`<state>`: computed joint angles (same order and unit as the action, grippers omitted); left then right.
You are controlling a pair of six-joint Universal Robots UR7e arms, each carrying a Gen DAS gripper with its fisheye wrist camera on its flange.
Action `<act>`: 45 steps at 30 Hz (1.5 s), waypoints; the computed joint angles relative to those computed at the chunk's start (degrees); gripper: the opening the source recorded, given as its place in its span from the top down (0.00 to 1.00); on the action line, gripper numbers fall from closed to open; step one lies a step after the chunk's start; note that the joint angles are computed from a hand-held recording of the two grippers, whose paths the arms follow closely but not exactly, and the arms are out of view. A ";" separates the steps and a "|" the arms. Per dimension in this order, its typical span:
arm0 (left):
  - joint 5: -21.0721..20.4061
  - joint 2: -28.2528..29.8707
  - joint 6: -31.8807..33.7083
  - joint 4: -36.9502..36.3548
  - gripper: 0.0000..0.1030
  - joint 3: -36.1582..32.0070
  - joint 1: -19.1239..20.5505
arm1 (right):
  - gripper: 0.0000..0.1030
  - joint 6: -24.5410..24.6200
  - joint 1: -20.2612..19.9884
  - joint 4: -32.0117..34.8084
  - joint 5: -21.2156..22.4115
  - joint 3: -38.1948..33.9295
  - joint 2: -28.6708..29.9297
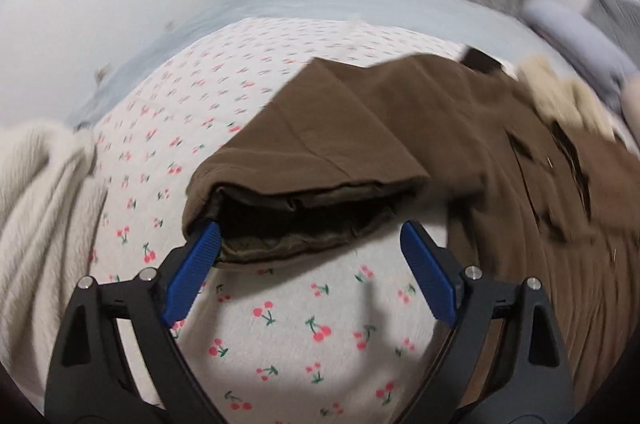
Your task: Fold large clothes
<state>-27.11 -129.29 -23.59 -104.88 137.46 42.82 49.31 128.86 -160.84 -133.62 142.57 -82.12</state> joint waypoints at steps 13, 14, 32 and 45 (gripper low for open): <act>2.28 3.63 11.57 8.20 0.11 -1.30 -0.98 | 0.17 -2.17 -2.06 0.06 1.41 1.10 -0.14; 2.40 5.59 11.89 8.46 0.11 -2.01 1.22 | 0.17 -1.98 -2.09 0.13 1.43 1.23 -0.31; -8.70 11.77 -15.04 17.38 0.94 -19.28 -11.57 | 0.17 -9.41 0.12 -8.68 4.10 1.03 1.52; -29.44 31.92 -7.36 -21.66 0.94 -18.15 -17.71 | 0.17 -18.34 0.15 -19.84 6.64 1.99 2.02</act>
<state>-56.56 -97.38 -30.95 -126.54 119.31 25.11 30.98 129.01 -180.68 -126.98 144.56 -80.09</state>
